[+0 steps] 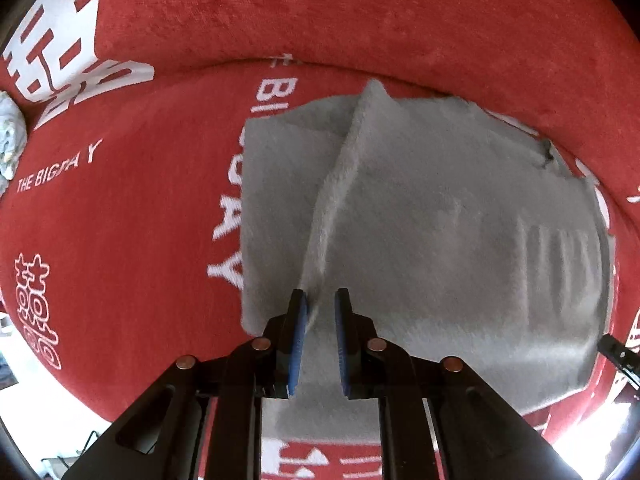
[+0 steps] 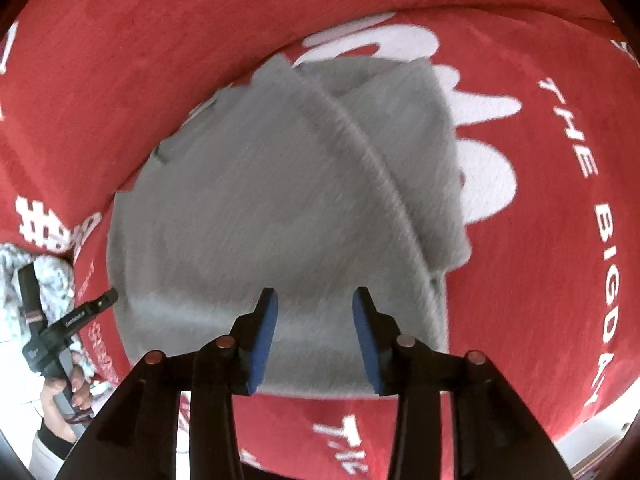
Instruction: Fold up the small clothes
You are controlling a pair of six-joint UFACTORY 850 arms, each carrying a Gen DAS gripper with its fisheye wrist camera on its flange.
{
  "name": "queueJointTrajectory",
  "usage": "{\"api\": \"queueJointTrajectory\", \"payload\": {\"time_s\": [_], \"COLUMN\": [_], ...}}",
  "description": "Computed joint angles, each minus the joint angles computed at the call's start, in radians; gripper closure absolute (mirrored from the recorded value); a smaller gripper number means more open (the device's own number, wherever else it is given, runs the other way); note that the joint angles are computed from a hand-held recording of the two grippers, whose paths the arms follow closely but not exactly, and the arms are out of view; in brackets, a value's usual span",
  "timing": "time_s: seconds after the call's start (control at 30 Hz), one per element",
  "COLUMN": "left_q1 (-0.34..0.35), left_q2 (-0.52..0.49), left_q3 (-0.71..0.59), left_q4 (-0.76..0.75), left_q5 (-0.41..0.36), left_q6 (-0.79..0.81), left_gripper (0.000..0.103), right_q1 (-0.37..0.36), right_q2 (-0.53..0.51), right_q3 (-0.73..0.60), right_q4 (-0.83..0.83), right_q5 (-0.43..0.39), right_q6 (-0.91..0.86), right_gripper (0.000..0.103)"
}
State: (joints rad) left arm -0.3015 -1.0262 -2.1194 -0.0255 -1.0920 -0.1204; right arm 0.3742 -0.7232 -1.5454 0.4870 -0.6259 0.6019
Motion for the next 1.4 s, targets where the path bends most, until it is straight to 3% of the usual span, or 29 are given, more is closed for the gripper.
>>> {"api": "queueJointTrajectory", "payload": {"time_s": [0.13, 0.27, 0.33, 0.37, 0.4, 0.47, 0.77, 0.9, 1.0, 1.23, 1.4], "left_q1": [-0.006, -0.013, -0.024, -0.029, -0.034, -0.048, -0.058, -0.045, -0.027, 0.064, 0.129], "left_q2": [0.015, 0.062, 0.101, 0.112, 0.130, 0.170, 0.162, 0.157, 0.156, 0.151, 0.132], "left_q3": [0.017, 0.075, 0.127, 0.142, 0.165, 0.217, 0.244, 0.243, 0.248, 0.243, 0.223], "left_q4": [-0.016, 0.004, 0.006, 0.021, 0.041, 0.090, 0.065, 0.047, 0.058, 0.026, -0.074], "left_q5": [-0.027, -0.013, -0.005, 0.006, 0.027, 0.082, 0.079, 0.079, 0.083, 0.056, 0.015], "left_q6": [0.001, -0.015, -0.025, -0.041, -0.059, -0.080, -0.042, 0.017, 0.057, 0.137, 0.229], "left_gripper": [0.088, 0.088, 0.051, 0.005, 0.000, 0.000, 0.000, 0.000, 0.000, 0.000, 0.000], "right_q1": [0.013, 0.021, 0.024, 0.023, 0.024, 0.024, 0.043, 0.076, 0.108, 0.186, 0.235], "right_q2": [-0.009, -0.019, -0.025, -0.026, -0.027, -0.019, -0.026, -0.027, -0.035, -0.089, -0.164], "right_q3": [-0.016, -0.030, -0.036, -0.035, -0.034, -0.021, -0.006, -0.013, -0.023, -0.044, -0.102], "right_q4": [0.056, 0.098, 0.121, 0.132, 0.144, 0.167, 0.226, 0.215, 0.241, 0.634, 1.020], "right_q5": [-0.028, -0.040, -0.044, -0.046, -0.047, -0.041, 0.002, 0.046, 0.088, 0.193, 0.231], "right_q6": [-0.055, -0.095, -0.118, -0.129, -0.143, -0.177, -0.207, -0.147, -0.106, -0.256, -0.479], "right_gripper": [0.060, 0.051, 0.050, 0.049, 0.047, 0.045, 0.036, 0.021, 0.021, 0.021, 0.022]}}
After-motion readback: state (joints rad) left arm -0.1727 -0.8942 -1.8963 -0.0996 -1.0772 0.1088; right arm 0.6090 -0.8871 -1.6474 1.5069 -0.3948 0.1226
